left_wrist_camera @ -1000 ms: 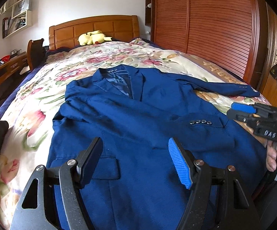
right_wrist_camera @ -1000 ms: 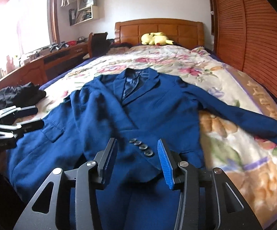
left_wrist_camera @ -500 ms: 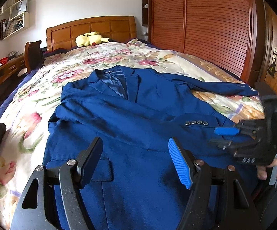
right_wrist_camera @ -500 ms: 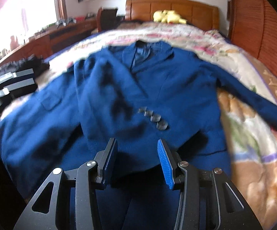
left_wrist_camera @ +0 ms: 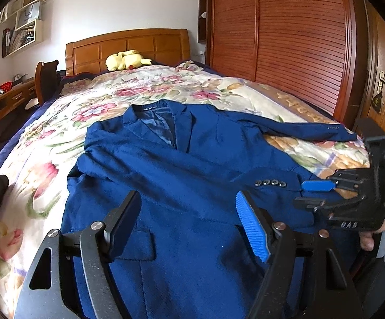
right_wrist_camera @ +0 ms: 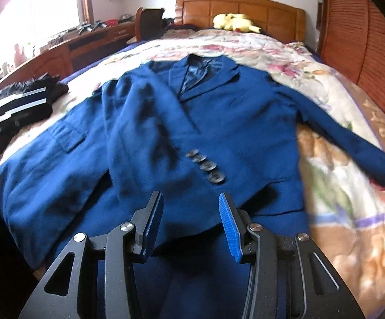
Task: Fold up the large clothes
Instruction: 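Open the right gripper and move it to the other sleeve's cuff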
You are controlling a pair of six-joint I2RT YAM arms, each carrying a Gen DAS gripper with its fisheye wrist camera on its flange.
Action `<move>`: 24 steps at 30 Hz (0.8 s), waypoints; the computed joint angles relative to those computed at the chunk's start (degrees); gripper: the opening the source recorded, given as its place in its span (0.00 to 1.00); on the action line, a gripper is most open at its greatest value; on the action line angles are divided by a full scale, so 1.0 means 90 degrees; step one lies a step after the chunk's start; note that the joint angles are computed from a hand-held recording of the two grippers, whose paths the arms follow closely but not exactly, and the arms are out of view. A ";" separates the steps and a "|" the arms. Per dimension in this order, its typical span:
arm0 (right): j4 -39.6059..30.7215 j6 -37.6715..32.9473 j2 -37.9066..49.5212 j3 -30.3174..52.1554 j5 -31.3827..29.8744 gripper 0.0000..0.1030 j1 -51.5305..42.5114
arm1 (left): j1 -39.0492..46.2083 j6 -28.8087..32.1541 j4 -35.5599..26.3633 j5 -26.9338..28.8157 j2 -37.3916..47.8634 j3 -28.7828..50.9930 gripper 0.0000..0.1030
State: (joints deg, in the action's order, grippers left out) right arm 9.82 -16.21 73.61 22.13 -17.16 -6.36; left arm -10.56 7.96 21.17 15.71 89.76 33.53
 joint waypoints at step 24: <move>-0.0988 -0.1232 0.0110 0.1573 -0.0186 0.51 -0.3660 | -0.0880 -0.0370 0.0152 -0.0112 0.0507 0.0511 0.79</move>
State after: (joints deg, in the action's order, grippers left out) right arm 0.93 -27.30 74.60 36.29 -18.84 -39.29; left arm -18.48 4.63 22.54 14.70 94.33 38.13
